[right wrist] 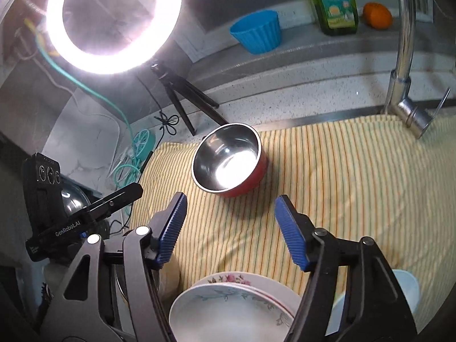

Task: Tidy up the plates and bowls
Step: 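Close both tools on the rim of the red-sided bowl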

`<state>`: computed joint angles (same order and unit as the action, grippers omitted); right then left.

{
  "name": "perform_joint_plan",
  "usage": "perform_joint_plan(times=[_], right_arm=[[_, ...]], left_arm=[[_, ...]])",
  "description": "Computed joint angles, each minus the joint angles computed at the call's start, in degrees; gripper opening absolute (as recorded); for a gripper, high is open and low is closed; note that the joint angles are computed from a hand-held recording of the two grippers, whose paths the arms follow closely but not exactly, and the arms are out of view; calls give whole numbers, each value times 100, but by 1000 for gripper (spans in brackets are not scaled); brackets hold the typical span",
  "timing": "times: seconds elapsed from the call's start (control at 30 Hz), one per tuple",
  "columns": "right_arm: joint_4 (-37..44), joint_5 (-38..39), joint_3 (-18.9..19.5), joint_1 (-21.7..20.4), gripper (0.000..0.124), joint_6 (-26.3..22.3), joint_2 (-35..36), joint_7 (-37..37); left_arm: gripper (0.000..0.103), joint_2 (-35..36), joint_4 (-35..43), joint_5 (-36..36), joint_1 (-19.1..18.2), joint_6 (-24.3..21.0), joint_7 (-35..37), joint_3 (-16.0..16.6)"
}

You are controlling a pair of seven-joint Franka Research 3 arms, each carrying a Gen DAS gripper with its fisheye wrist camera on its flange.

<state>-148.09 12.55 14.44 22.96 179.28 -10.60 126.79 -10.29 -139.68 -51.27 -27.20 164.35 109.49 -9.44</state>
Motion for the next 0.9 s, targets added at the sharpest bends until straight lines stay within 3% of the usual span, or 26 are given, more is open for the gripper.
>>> perform_joint_plan(times=[0.13, 0.27, 0.5, 0.9], right_arm=[[287, 1677, -1105, 1208, 65, 114, 451, -1363], [552, 2718, -1185, 1343, 59, 85, 769, -2246], [906, 3837, -806, 942, 48, -3, 1107, -3266], [1307, 4488, -274, 279, 37, -230, 1545, -3909]], left_arm=[[50, 391, 362, 244, 170, -205, -126, -58], [50, 797, 730, 522, 422, -398, -225, -239], [43, 1355, 1209, 775, 831, -583, -398, -573], [30, 1850, 1586, 1147, 1231, -711, -650, -933]])
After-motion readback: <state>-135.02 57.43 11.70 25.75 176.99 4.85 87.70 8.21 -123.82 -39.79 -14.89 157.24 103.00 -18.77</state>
